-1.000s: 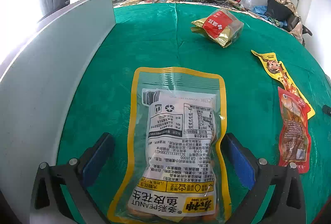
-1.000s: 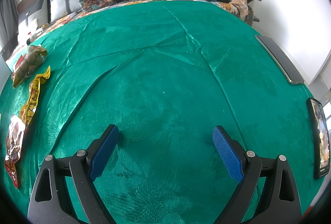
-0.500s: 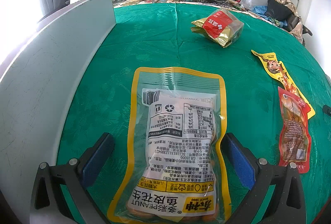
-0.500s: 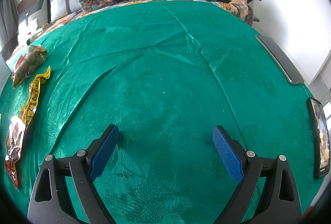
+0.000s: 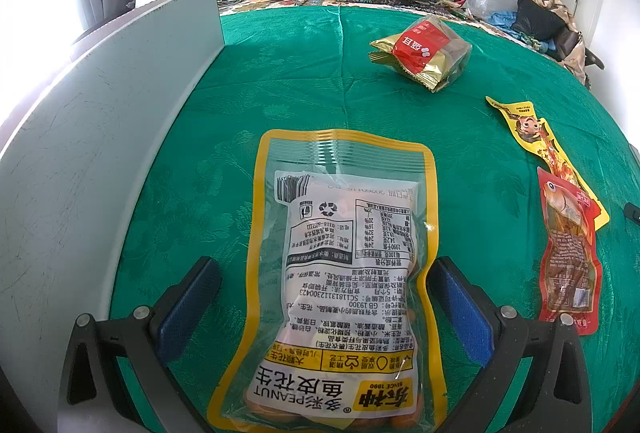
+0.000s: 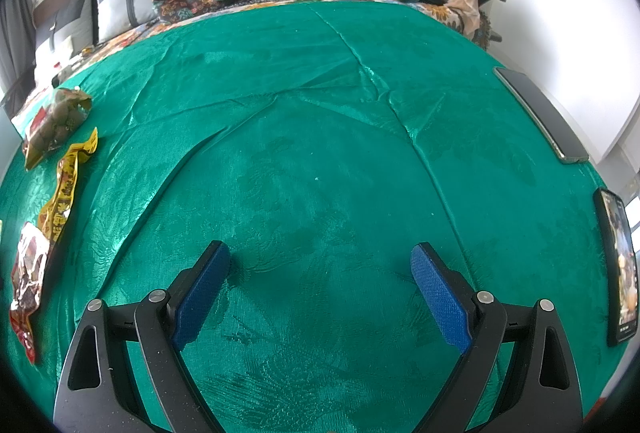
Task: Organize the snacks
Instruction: 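Hold the peanut bag in the left tool while the right tool grasps the yellow sausage strip, then carry both snacks over the cardboard box and open both tools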
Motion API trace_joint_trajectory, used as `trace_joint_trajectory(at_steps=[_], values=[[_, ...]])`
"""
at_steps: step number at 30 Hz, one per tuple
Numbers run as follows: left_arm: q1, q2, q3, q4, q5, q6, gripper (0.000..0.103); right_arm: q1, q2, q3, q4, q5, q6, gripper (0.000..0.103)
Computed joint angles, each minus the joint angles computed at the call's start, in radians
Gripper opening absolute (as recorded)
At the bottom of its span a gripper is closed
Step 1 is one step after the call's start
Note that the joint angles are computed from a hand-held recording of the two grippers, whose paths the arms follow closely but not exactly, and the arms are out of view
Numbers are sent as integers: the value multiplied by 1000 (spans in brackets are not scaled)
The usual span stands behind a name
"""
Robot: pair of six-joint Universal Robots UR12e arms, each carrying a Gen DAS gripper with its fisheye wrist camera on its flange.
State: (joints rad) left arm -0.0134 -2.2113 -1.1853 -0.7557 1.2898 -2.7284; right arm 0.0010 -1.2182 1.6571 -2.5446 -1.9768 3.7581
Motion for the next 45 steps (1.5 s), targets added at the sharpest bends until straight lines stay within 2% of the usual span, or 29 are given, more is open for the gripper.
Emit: trace_joint_trajectory(at_steps=[7, 8, 9, 10, 12, 14, 15, 17, 19, 21, 22, 23, 24, 26, 27, 29, 33, 36, 40, 42, 45], values=[[0, 3, 0, -3, 0, -1, 103, 1, 3, -4, 1, -1, -3, 94], [0, 2, 0, -2, 0, 0, 103, 0, 2, -12, 23, 8, -11, 94], [0, 3, 0, -2, 0, -1, 103, -6, 3, -34, 72, 39, -7, 93], [0, 2, 0, -2, 1, 0, 103, -11, 6, -56, 82, 91, -3, 93], [0, 2, 0, -2, 0, 0, 103, -9, 18, -87, 27, 178, -23, 93], [0, 1, 0, -2, 0, 0, 103, -2, 54, -160, 29, 279, -93, 93], [0, 1, 0, -1, 0, -1, 103, 2, 87, -222, 79, 343, -144, 92], [0, 1, 0, -1, 0, 0, 103, 12, 154, -342, 204, 408, -224, 92], [0, 1, 0, -1, 0, -1, 103, 34, 230, -470, 327, 359, -264, 90], [0, 1, 0, -2, -1, -1, 103, 43, 271, -535, 391, 339, -265, 89], [-3, 2, 1, -5, 0, -2, 103, 44, 288, -565, 444, 345, -264, 80], [-2, 4, 2, -14, -3, 9, 103, 51, 299, -585, 475, 309, -273, 69], [-1, 3, 12, -44, -5, 41, 103, 59, 299, -589, 463, 279, -299, 51], [4, 6, 30, -106, 5, 61, 100, 52, 287, -583, 464, 309, -292, 40], [7, 9, 26, -105, 5, 47, 95, 47, 275, -567, 452, 314, -282, 38], [24, 26, -4, -68, -61, 11, 66, 37, 236, -513, 388, 284, -251, 38], [45, 50, -31, -86, -138, -37, 61, -3, 144, -372, 225, 295, -118, 38], [58, 73, -56, -86, -204, -60, 61, -13, 87, -296, 107, 287, -83, 38], [84, 106, -60, -86, -334, -127, 61, 2, 63, -302, 49, 357, -119, 38], [104, 116, -46, -79, -402, -182, 61, 22, 73, -332, 33, 402, -131, 38], [140, 130, -34, -31, -458, -268, 61, 60, 108, -399, -14, 505, -132, 38]])
